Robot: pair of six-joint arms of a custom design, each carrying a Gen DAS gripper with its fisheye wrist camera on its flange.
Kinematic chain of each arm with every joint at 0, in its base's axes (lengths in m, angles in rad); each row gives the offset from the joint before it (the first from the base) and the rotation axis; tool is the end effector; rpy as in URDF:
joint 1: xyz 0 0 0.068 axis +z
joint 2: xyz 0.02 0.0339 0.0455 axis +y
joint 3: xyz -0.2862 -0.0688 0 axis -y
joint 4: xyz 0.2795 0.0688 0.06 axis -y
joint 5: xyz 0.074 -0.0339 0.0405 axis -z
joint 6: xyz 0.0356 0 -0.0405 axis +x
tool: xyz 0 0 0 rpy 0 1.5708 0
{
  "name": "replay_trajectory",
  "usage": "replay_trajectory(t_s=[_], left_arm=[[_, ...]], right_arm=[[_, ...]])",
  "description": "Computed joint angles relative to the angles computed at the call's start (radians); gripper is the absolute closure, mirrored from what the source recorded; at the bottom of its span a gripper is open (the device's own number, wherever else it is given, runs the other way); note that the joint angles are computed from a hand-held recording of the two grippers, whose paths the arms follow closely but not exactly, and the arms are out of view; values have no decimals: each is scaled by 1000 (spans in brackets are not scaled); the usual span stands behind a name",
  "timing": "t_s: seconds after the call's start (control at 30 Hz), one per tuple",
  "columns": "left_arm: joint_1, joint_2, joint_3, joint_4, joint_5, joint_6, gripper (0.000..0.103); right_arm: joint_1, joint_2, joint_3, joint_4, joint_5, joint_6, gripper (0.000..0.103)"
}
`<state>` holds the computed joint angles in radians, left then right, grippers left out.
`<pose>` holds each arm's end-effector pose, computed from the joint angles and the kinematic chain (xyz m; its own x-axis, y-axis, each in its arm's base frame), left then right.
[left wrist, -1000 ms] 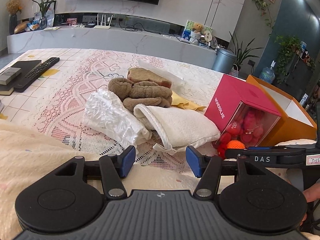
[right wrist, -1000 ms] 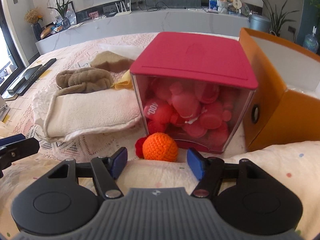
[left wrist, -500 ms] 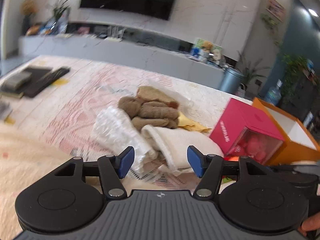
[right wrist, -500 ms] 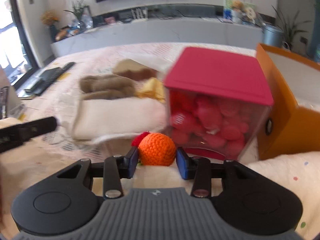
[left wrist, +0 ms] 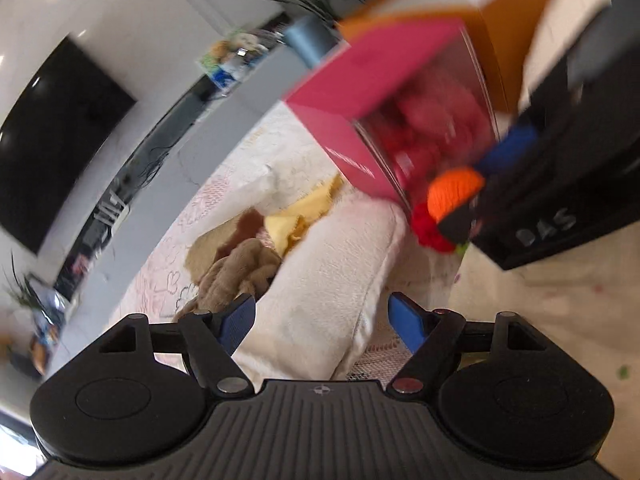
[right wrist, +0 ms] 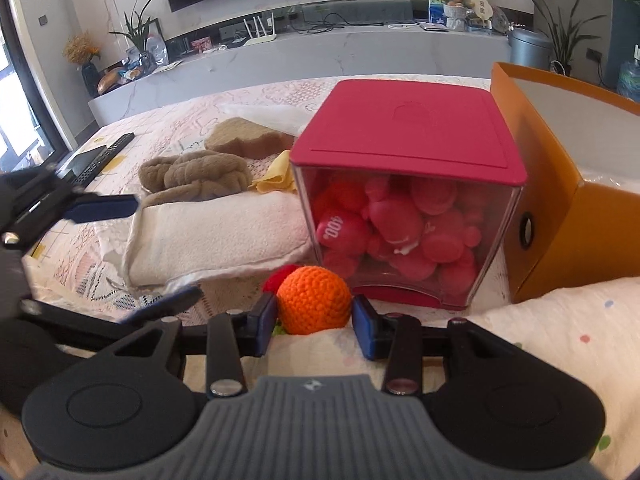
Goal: Organize soft objects
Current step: 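Grasp the white towel with the left tool while the right tool grasps the orange crocheted ball, then carry the towel and ball into the orange box and open both tools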
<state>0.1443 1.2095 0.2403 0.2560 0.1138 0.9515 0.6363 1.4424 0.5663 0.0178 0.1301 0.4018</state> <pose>0.2076 0.0261 0.1132 -0.4230 0.7561 -0.4995 0.4936 0.6545 0.5727 0.2278 0.1626 0.1383 -0.7639 -0.0823 -0.6401 -0.2415 0.9562 0.1653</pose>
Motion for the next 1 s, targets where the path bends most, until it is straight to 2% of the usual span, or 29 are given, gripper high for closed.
replay_trajectory(t_s=[0.1,0.3,0.4,0.57,0.6,0.67,0.73,0.87,1.0], left_arm=[[-1,68,35,18,-8,-34,26],[96,11,88,-38,126,-178,27],[86,26,129,-77,89,-196,32],[27,101,181,-125,28,-124,58],[15,112,185,-128,12,-129,70],[2,111,173,-113,-7,-150,77],[-5,80,148,-96,-17,-165,90],[5,-20,115,-111,-7,-168,94],[16,-152,106,-203,11,-182,95]], right_arm=[[-11,0,-9,14,-9,7,62],[-33,8,-25,35,-39,18,62],[-36,13,-30,52,-46,19,62],[-64,12,-41,76,-78,30,62],[-67,11,-43,79,-82,32,62],[-71,4,-50,85,-84,35,62],[-68,-4,-56,88,-81,33,62],[-67,-38,-71,83,-78,30,62],[-62,-94,-76,51,-59,24,62]])
